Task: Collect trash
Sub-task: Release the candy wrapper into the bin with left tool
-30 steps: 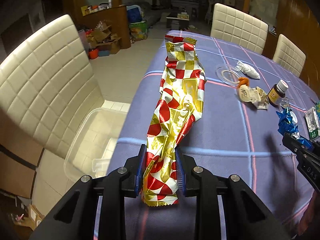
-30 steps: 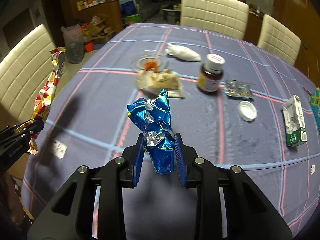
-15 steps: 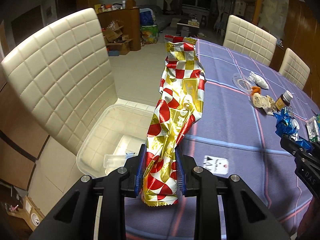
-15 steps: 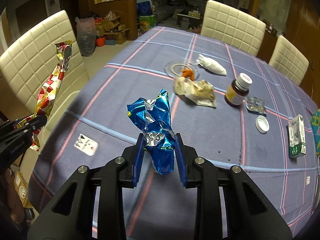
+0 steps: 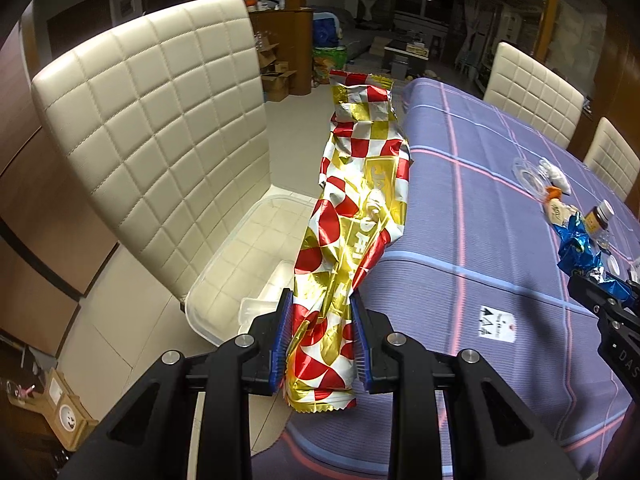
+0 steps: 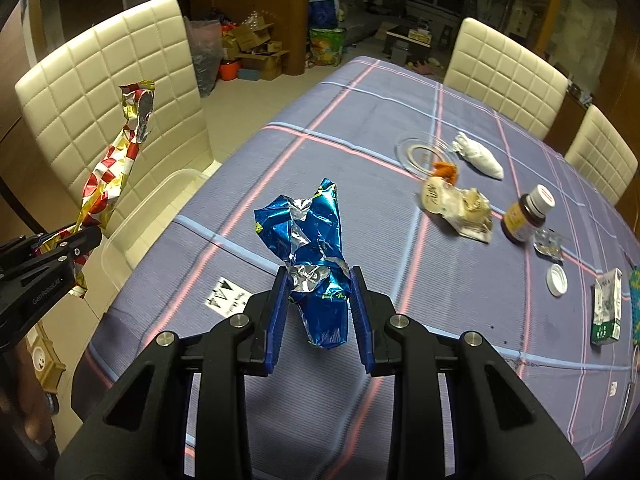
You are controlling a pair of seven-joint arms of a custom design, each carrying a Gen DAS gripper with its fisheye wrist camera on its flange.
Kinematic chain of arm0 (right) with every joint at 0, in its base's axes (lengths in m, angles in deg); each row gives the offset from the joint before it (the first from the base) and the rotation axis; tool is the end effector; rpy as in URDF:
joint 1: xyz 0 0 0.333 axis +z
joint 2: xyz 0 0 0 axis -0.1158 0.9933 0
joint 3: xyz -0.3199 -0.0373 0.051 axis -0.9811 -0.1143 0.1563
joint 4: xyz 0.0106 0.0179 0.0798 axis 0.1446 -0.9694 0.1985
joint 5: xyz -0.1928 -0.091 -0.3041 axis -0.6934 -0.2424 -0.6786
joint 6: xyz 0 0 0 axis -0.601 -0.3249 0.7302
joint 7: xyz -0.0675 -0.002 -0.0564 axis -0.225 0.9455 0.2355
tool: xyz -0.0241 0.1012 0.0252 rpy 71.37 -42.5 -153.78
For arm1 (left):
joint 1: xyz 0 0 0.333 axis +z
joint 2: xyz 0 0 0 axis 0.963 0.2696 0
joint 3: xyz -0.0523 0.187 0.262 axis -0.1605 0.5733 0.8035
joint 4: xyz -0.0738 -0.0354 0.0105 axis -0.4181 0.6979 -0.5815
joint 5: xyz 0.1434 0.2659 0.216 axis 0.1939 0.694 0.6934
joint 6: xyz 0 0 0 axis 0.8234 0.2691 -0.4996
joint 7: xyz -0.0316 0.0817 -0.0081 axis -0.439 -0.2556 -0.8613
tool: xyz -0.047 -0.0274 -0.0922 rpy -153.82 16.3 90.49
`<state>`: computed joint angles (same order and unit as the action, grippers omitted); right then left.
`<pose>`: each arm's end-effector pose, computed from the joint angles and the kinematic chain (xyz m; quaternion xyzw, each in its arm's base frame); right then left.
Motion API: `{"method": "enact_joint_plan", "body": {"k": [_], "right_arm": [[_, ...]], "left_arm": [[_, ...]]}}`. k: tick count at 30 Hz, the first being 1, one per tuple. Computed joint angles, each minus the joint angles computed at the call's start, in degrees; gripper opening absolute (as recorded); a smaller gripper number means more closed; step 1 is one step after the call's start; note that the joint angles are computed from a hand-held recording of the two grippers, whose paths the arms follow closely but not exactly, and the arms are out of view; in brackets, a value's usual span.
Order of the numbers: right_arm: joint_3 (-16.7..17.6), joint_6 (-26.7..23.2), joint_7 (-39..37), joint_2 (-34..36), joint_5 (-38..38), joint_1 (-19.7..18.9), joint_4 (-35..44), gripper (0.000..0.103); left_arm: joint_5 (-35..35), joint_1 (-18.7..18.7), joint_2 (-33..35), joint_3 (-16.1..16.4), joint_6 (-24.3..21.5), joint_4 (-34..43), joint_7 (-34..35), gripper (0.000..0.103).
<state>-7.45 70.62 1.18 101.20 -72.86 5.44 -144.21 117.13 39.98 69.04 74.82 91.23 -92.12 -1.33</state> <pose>0.6653 0.1870 0.5203 -0.7895 0.5308 -0.2082 0.2269 0.6082 -0.4168 0.5049 -0.7695 0.5568 -0.1991 0.2412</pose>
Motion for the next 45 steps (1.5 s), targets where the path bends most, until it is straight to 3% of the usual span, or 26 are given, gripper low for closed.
{"method": "enact_joint_plan", "body": {"k": [22,23,26,27,45], "right_arm": [[0.64,-5.61,-0.85,7.06,-1.38,2.88,9.51,0.031],[0.61,-5.87,-0.83,7.31,-1.40,2.98,9.84,0.031],[0.53,-6.77,-0.87,8.24,-1.37,3.16,11.03,0.031],[0.49,-7.05,-0.84,8.55,-1.39,3.23,11.44,0.031],[1.58,-10.25,-3.95,12.90,-0.52,4.90,17.99,0.031]], "left_arm": [[-0.49,2.72,-1.30,0.01,2.79,-4.69,0.15,0.029],[-0.55,2.86,-1.38,0.00,3.32,-4.95,0.12,0.032],[-1.11,3.36,-1.69,0.03,5.01,-5.77,-0.33,0.062],[-0.95,3.36,-1.81,0.19,5.52,-6.06,-0.69,0.066],[0.36,4.23,-3.17,0.66,2.71,-9.26,-3.10,0.069]]}}
